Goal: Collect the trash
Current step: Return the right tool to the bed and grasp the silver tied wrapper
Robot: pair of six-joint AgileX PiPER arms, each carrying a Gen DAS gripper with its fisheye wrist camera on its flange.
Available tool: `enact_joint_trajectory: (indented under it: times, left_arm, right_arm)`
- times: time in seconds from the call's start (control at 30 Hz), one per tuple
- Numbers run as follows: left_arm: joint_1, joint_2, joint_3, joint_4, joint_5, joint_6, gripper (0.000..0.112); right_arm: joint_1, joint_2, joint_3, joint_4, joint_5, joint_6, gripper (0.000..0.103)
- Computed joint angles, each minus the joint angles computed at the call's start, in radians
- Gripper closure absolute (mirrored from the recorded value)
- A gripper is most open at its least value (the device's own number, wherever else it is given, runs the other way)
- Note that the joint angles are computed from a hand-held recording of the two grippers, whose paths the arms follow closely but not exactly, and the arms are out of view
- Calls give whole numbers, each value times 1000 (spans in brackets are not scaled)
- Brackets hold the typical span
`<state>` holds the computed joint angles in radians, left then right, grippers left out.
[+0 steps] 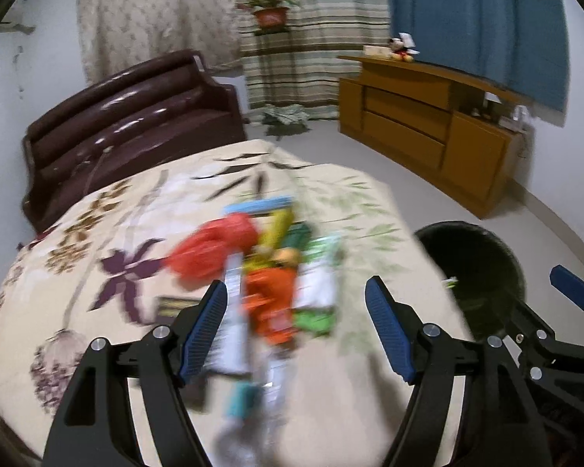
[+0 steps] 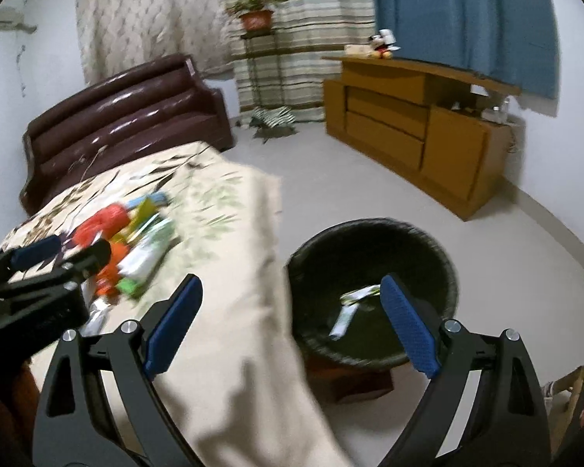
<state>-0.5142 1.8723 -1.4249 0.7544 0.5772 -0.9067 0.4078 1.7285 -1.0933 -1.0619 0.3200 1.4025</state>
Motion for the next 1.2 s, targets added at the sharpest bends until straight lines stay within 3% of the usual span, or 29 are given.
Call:
enact_joint_trajectory:
  times: [0.13,0.47,0.7,0.8,0.93,1.0,1.13,1.2]
  left_arm:
    - [74,-96,141,63,-29,-64,41]
    - [238,-234,385,146,-124,-138,41]
    - [313,-259,445,121,-188,-108,41]
    - [330,-273,467,105,-213,-95,41]
    - [335,-279,480,85,-230,-77,41]
    - [332,-280,485,76,-237,-73,41]
    - [307,-277,484,59,-235,-61,41]
    - [294,-278,482,33,-232,-36,41]
  right_arm:
    - [95,34,-56,95,52,-84,13]
    - [270,177,-233,363,143,-331,29]
    - [335,257,-333,431,220,-411,30]
    - [349,265,-342,392,255,-386,31]
    - [345,265,-343,365,291,-376,47]
    - [324,265,-340,428,266,-419,49]
    - [328,267,-334,410,236,-417,50]
    - [326,267,-328,425,212,-451,65]
